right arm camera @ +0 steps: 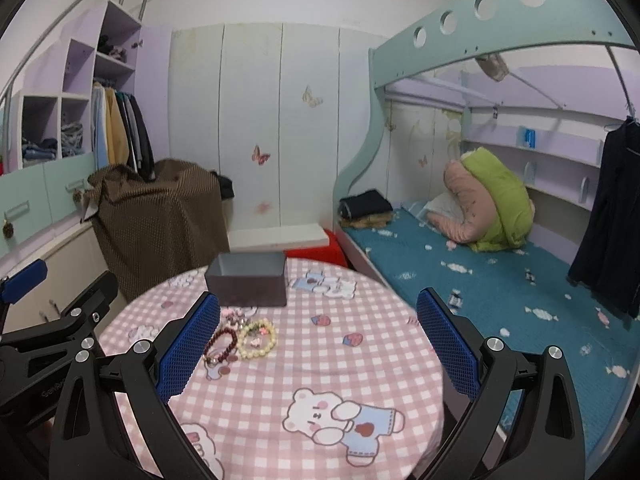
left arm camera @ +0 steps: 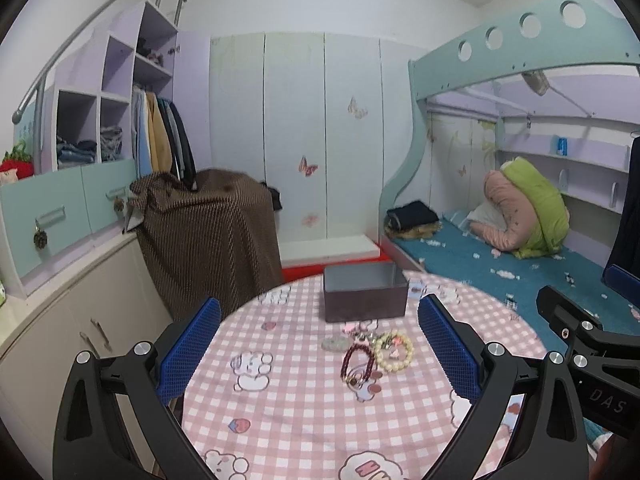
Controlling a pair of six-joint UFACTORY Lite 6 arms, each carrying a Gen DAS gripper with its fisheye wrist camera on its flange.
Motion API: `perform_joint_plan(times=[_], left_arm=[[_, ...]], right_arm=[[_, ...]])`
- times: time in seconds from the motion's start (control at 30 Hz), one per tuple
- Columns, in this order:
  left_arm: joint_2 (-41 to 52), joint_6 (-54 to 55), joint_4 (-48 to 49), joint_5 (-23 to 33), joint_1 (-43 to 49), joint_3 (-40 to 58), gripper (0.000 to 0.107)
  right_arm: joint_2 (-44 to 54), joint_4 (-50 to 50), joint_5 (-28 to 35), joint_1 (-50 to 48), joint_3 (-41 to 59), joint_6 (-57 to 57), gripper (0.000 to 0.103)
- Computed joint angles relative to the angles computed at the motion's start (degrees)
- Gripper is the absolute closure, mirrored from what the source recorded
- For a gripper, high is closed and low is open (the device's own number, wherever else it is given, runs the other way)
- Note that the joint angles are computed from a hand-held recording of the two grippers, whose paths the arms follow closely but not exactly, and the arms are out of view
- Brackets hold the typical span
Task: Organize jewelry
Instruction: 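Move both tools toward the jewelry lying in front of the tin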
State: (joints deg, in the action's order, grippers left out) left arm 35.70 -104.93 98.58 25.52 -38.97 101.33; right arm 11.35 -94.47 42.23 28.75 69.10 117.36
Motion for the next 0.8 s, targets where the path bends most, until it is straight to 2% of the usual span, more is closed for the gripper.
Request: perform_joint_plan(times=[0.1, 0.37, 0.57, 0.8], left_arm=[[3.3, 6.6, -6.6, -1.8, 1.1, 4.2, 0.011], [8.7, 15.2, -15.2, -3.5, 2.9, 11.4, 0.011], [11.3, 19.7, -19.7, -3.7, 3.4, 14.8, 0.011], [16.5, 30.3, -29.7, -3.5, 4.4, 22.8, 0.011]], right_arm=[[2.5, 0.8, -1.9, -1.1, 1.7, -0.5, 0.007], [7.0, 1.0, -3.7, -2.7, 5.7, -1.3, 0.007], [9.6, 3.2, -5.0, -3.5, 9.0, -4.2, 0.007], [12.9, 5.5, -6.3, -4.6, 13.1, -7.2, 0.007]])
